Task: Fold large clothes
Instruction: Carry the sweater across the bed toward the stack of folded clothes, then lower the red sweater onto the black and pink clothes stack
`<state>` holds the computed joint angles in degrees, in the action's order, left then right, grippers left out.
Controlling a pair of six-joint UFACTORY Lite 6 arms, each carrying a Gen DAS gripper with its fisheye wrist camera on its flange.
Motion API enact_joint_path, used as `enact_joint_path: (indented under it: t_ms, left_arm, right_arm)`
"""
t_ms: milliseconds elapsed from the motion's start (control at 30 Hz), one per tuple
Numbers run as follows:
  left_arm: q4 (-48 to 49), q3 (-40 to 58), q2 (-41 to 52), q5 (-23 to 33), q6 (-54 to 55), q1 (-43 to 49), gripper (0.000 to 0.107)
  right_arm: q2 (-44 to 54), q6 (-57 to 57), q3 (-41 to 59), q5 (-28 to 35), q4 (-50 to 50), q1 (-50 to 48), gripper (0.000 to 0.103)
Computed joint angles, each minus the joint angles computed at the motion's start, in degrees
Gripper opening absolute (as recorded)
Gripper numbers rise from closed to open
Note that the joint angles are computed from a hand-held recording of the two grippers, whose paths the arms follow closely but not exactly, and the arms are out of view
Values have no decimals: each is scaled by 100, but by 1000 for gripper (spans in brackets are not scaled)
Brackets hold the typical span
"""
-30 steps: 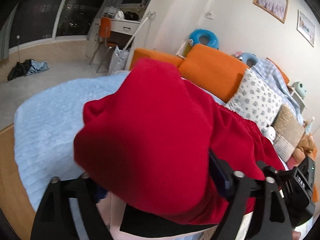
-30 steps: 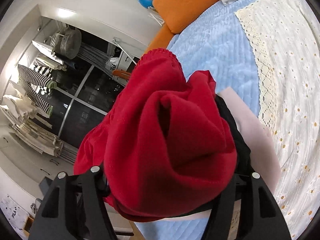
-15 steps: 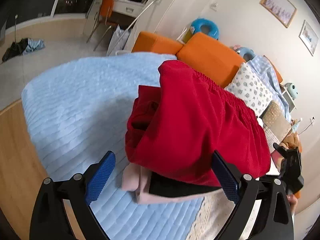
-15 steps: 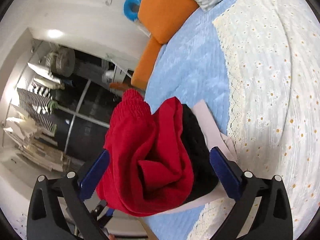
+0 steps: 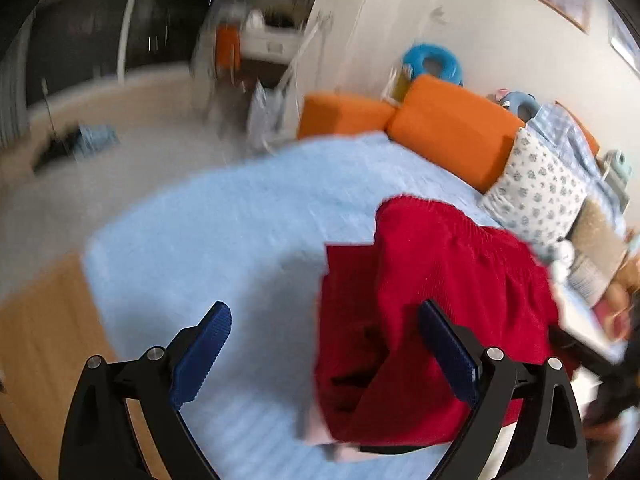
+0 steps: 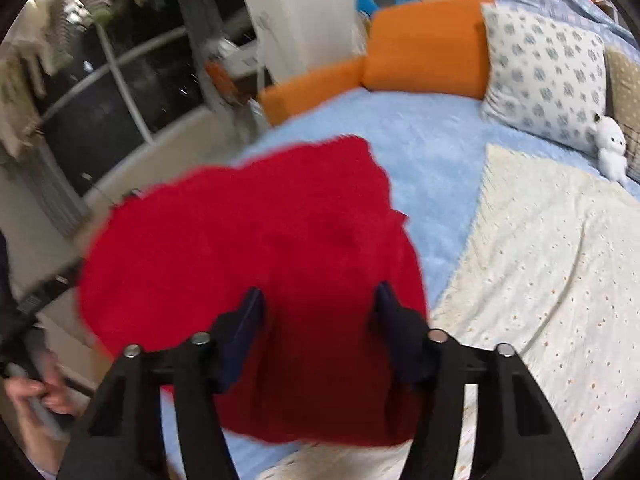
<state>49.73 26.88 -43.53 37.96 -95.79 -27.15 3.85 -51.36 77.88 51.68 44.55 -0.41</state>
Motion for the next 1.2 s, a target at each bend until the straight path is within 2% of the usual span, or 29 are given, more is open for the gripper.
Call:
enact_joint_path:
  t_ms: [33,67,167,200,233,267,333,367,433,500,567,600,633,733,800,867,900,933,1000,1033,1067,1100,1133,1200]
  left_arm:
    - [-203,33,151,-445,169,238,95]
    - [-166,82,354,-651,119,298,95]
    - [495,392,1051,-309,-726,-193,95]
    - [496,405,1168,-346,-783,-181,95]
    - [514,355,1228,-444,-902,-128,95]
    - [557,188,1236,-619,-1097,-20,95]
    - [956,-42,1454,-806,-1644,50,95]
    - [1341,-254,1573,-859,-2155,6,95]
    - [2252,-689,1739,-1082,-3354,-19,95]
    - [3160,-1031,1709,-1460,-4367,238,97]
    - [3384,-1003,1783,-1397,-4474,326,99]
    - [3143,-964,1708,-1367,-4167,343,99]
    - [2662,-913,1519,-1255,-3621,331,99]
    - [1231,-668,566,-103,-2053,-189,99]
    - [1017,-493,-216,1095,-1865,-996,99]
    - [1131,-145,-340,2155,-1919,-1833,100]
    - [1224,173,-102,2517,-1828,-2122,100]
    - [1315,368,111,2639,-1762,-2256,100]
    - [1490,768,720,2432,-1533,-2207,100]
    - [1572,949,1070,2203,-1427,-2078,100]
    - [1686,1045,1349,1903,-1377,-1957,100]
    - [1888,1168,1738,1364,-1338,-1664,100]
    - [1982,1264,1994,1001,-1299,-1468,100]
    - [1953,1532,2739,217,-1100,-933,99]
  right_arm:
    - [284,113,244,-93,-110,57,52]
    - [483,217,462,-210,-209,133,51]
    - [1201,775,1460,-266,-849,444,51]
    - [1400,871,1701,-290,-1076,567,52]
    - [1458,848,1709,-484,-1230,686,57]
    - [1422,668,1502,-722,-1238,736,66]
    - [1676,244,1447,-727,-770,617,76]
    - [1973,103,1607,-370,-375,426,75]
    - [2157,-377,1461,-210,251,190,75]
    - [1812,-999,897,-655,567,227,76]
    - [1759,-1028,884,-682,592,226,76]
    - [1869,-963,1089,-467,589,157,76]
    - [1876,-938,1163,-352,578,117,77]
    - [1644,-1062,1340,39,678,-166,82]
    - [1328,-1319,1356,570,1182,-543,82]
    - [918,-1489,1193,898,1645,-832,88]
    - [758,-1520,1182,1151,1890,-982,88]
    - [767,-1429,1312,1382,1918,-1023,88]
    - [1000,-1124,1809,2023,1727,-900,61]
    - [1042,-1098,1895,2009,1551,-778,37]
    - [1007,-1201,1825,1810,1385,-602,26]
    - [1010,-1302,1715,1561,1182,-381,20]
    - [1130,-1263,1723,1410,998,-224,10]
    - [1232,-1239,1536,1013,779,-16,9]
